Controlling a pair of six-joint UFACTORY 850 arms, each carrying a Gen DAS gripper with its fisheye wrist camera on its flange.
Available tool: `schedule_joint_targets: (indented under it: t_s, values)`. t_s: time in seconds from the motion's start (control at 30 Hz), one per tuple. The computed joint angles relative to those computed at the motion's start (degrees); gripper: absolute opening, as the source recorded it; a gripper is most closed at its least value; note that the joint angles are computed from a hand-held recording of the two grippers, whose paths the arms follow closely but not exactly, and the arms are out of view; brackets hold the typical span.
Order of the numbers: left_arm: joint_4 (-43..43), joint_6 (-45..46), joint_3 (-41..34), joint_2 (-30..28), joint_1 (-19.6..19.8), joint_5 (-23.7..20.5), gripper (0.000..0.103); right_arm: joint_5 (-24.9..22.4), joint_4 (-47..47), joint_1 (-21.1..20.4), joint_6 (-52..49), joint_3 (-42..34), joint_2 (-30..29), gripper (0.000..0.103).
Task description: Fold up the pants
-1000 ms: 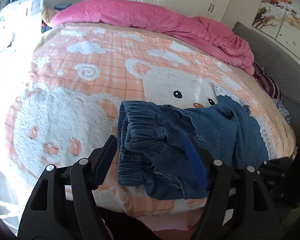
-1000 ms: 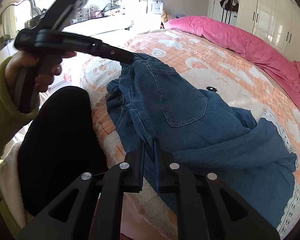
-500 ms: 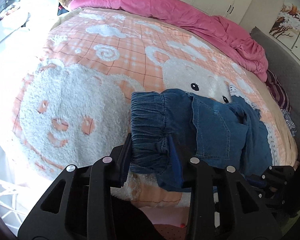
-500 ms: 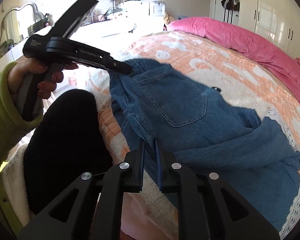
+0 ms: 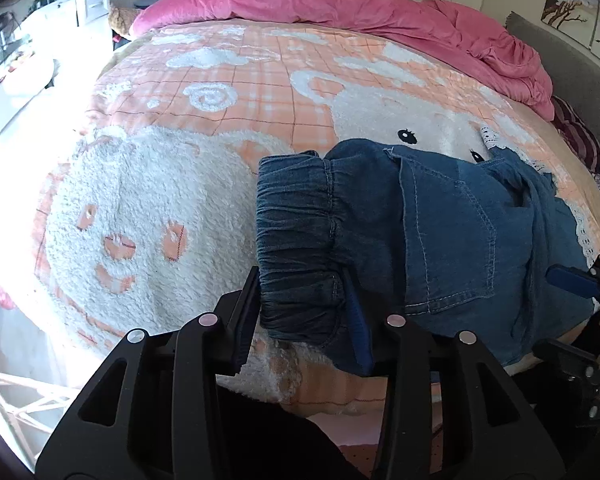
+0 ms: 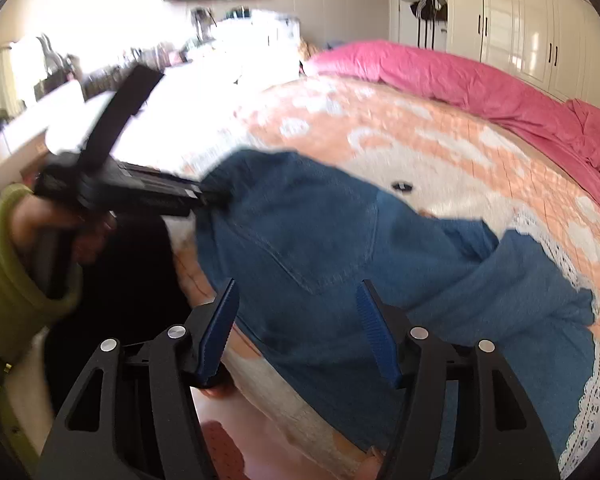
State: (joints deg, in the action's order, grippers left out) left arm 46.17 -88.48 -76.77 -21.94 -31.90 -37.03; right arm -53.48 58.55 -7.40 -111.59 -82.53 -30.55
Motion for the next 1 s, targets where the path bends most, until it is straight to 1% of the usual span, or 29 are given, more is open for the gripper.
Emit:
schedule_joint_targets:
  t_s: [0.03, 0.07, 0.1, 0.2, 0.27, 0.37, 0.43, 0.5, 0.53, 0.67, 0.73, 0.77, 0.87, 1.0]
  values:
    - [0.5, -0.1, -0.2, -0.2, -0.2, -0.9, 0.036, 2.1, -3.0, 0.7, 2.6, -0.1, -0.5, 0.060]
    - [0.8, -0.2, -0.4, -0.3, -0.4, -1.7, 0.040, 3.5, -6.1, 1.3, 5.7, -0.4, -1.2, 0.060]
    - [0.8, -0.3, -0.4, -0.3, -0.4, -2.1, 0.044, 4.0, -8.8, 1.6, 8.8, -1.1, -2.1, 0.061]
    - [0.6, -0.9, 0.2, 0.3, -0.4, -2.1, 0.048, 2.4, -9.4, 1.6, 10.8, -1.9, -3.3, 0.062]
    - [1.3, -1.8, 0.9, 1.2, -0.7, -2.5, 0.048, -1.5, -9.6, 1.0, 13.5, -3.2, -3.4, 0.064]
    - [3.1, -3.5, 2.1, 3.1, -1.5, -3.4, 0.049, -7.7, -8.1, -0.6, 16.9, -6.9, -4.8, 0.064]
    - [4.2, -4.3, 2.3, 4.2, -2.1, -5.1, 0.051, -9.9, -5.5, -1.9, 17.8, -8.5, -5.2, 0.064]
    - [4.9, -4.8, 2.2, 4.9, -2.7, -7.2, 0.051, -10.6, -3.0, -3.1, 18.7, -9.9, -5.6, 0.065]
    - [5.5, -5.4, 2.3, 5.5, -3.0, -7.7, 0.051, -10.6, -2.2, -3.5, 18.9, -10.4, -5.7, 0.068]
    - [7.3, -6.2, 1.3, 6.1, -4.1, -7.8, 0.055, -10.0, 0.6, -5.4, 20.8, -13.1, -6.7, 0.071]
    - [8.8, -6.3, 0.1, 5.5, -4.7, -7.5, 0.056, -9.9, 1.1, -5.9, 23.3, -16.5, -8.7, 0.075]
    - [9.2, -5.9, -0.7, 5.0, -4.9, -7.1, 0.056, -9.7, 1.0, -6.0, 24.8, -18.8, -9.9, 0.076]
    - [9.4, -4.2, -3.0, 3.0, -5.3, -5.5, 0.057, -6.9, 2.2, -6.7, 26.3, -21.5, -11.4, 0.078]
    - [7.6, -0.9, -6.3, -0.2, -5.5, -1.3, 0.058, -4.8, 2.5, -7.4, 30.8, -27.3, -15.0, 0.079]
